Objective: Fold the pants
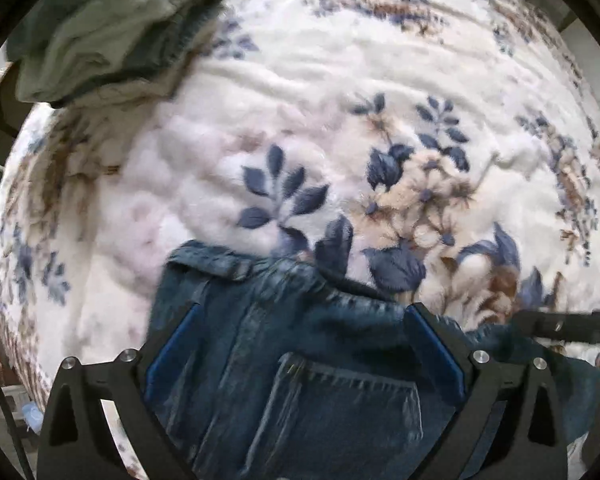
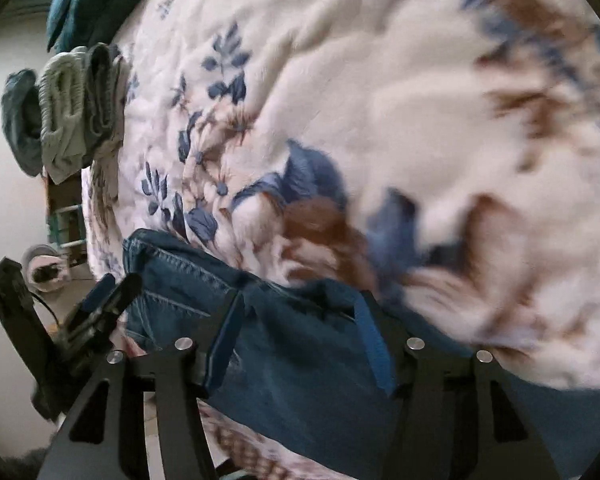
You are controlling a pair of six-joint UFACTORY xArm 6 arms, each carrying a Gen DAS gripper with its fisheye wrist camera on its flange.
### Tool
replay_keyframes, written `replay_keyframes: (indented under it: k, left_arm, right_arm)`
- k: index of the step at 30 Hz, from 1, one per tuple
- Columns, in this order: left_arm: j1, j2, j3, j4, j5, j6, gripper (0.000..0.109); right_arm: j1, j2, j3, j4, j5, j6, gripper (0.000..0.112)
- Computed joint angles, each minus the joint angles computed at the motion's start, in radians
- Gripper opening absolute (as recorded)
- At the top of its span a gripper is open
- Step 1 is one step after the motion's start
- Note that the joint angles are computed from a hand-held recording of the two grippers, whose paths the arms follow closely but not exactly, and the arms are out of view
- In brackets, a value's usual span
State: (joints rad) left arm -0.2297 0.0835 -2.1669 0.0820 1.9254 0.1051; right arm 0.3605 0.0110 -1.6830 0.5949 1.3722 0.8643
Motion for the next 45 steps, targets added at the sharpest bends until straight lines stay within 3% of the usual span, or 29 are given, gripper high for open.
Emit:
replay_keyframes:
  k: [1, 2, 3, 5, 7, 8, 10, 13, 14, 16, 17, 18, 20, 21, 24, 25, 26, 27, 28, 30, 33, 35, 37, 38, 39, 42, 43, 44, 45]
  left_arm:
    - [-0.005, -0.001, 0.022, 0.012, -0.008, 0.001, 0.103]
    - [-0.012, 0.008, 0.026, 0.026, -0.015, 0.008, 0.103]
    - [-0.009, 0.01, 0.036, 0.024, -0.024, 0.019, 0.103]
    - [0.004, 0.001, 0.055, 0.013, -0.039, 0.04, 0.103]
    - [0.008, -0.023, 0.086, 0.017, -0.062, 0.064, 0.103]
    - [0.01, -0.037, 0.106, 0.031, -0.072, 0.075, 0.103]
    - [0.03, -0.042, 0.109, 0.011, -0.068, 0.075, 0.103]
    - [0.042, -0.024, 0.049, 0.01, -0.039, 0.078, 0.101]
    - [0.035, -0.024, 0.036, 0.03, -0.04, 0.069, 0.102]
    - [0.038, -0.017, 0.022, 0.064, -0.061, 0.076, 0.102]
    - [0.044, -0.013, 0.027, 0.082, -0.066, 0.081, 0.102]
    - [0.054, 0.001, 0.025, 0.091, -0.056, 0.076, 0.102]
    - [0.091, 0.028, 0.009, 0.057, -0.015, 0.055, 0.102]
    - [0.097, 0.035, 0.005, 0.053, -0.012, 0.055, 0.102]
    - [0.087, 0.01, 0.041, 0.076, -0.042, 0.078, 0.102]
    - [0.084, 0.006, 0.059, 0.085, -0.06, 0.084, 0.102]
    - [0.083, 0.003, 0.065, 0.089, -0.063, 0.085, 0.102]
    - [0.083, 0.001, 0.067, 0.09, -0.063, 0.08, 0.102]
    - [0.083, 0.0, 0.069, 0.092, -0.063, 0.075, 0.102]
    - [0.092, -0.005, 0.079, 0.089, -0.066, 0.083, 0.102]
    - [0.09, -0.007, 0.088, 0.097, -0.083, 0.093, 0.102]
    - [0.071, -0.024, 0.117, 0.105, -0.099, 0.08, 0.102]
    - [0.071, -0.029, 0.126, 0.104, -0.102, 0.072, 0.102]
    - [0.072, -0.018, 0.102, 0.106, -0.089, 0.074, 0.102]
    - [0.073, -0.006, 0.078, 0.108, -0.075, 0.076, 0.102]
    - [0.063, 0.003, 0.058, 0.121, -0.067, 0.077, 0.102]
    - [0.063, 0.002, 0.059, 0.122, -0.068, 0.078, 0.102]
    - [0.062, -0.001, 0.065, 0.124, -0.071, 0.078, 0.102]
    - [0.06, -0.002, 0.065, 0.124, -0.07, 0.078, 0.102]
  right_arm:
    - [0.001, 0.021, 0.009, 0.054, -0.026, -0.023, 0.054]
    - [0.002, 0.053, -0.015, 0.066, -0.011, -0.044, 0.034]
    - [0.015, 0.103, -0.08, 0.036, 0.046, -0.052, 0.025]
    - [0.034, 0.153, -0.183, -0.048, 0.123, -0.029, 0.018]
    - [0.037, 0.111, -0.17, -0.127, 0.112, 0.049, 0.014]
    - [0.045, 0.118, -0.195, -0.176, 0.124, 0.09, 0.0]
    - [0.031, 0.082, -0.151, -0.229, 0.15, 0.126, 0.001]
    - [-0.01, -0.054, 0.08, -0.072, -0.015, 0.172, 0.002]
    - [-0.008, -0.07, 0.091, -0.07, -0.041, 0.156, 0.002]
    - [0.0, -0.062, 0.036, -0.101, -0.003, 0.128, 0.009]
    - [0.005, -0.055, 0.007, -0.11, 0.025, 0.11, 0.023]
    - [0.01, -0.036, -0.03, -0.12, 0.074, 0.093, 0.047]
    - [0.024, 0.005, -0.093, -0.178, 0.199, 0.085, 0.058]
    - [0.019, -0.001, -0.078, -0.173, 0.232, 0.074, 0.058]
    - [0.015, -0.04, 0.038, -0.115, 0.195, 0.033, 0.055]
    - [0.029, -0.031, 0.026, -0.146, 0.204, 0.014, 0.047]
    - [0.04, -0.021, 0.003, -0.182, 0.222, 0.014, 0.016]
    - [0.047, -0.021, -0.013, -0.222, 0.23, 0.031, 0.003]
    - [0.059, -0.011, -0.051, -0.287, 0.242, 0.078, 0.001]
    - [0.044, -0.034, -0.04, -0.373, 0.293, 0.115, 0.0]
    - [-0.056, -0.199, 0.196, -0.205, 0.137, 0.188, 0.002]
    - [-0.071, -0.235, 0.198, -0.156, 0.104, 0.105, 0.006]
    - [-0.056, -0.211, 0.119, -0.156, 0.144, 0.037, 0.032]
    - [-0.044, -0.186, 0.066, -0.16, 0.186, 0.015, 0.061]
    - [-0.03, -0.173, 0.044, -0.162, 0.202, -0.001, 0.069]
    - [0.003, -0.11, -0.011, -0.166, 0.31, -0.054, 0.065]
    - [0.009, -0.1, -0.009, -0.169, 0.352, -0.072, 0.054]
    - [0.018, -0.08, -0.032, -0.187, 0.37, -0.079, 0.031]
    - [0.039, -0.07, -0.044, -0.217, 0.371, -0.075, 0.022]
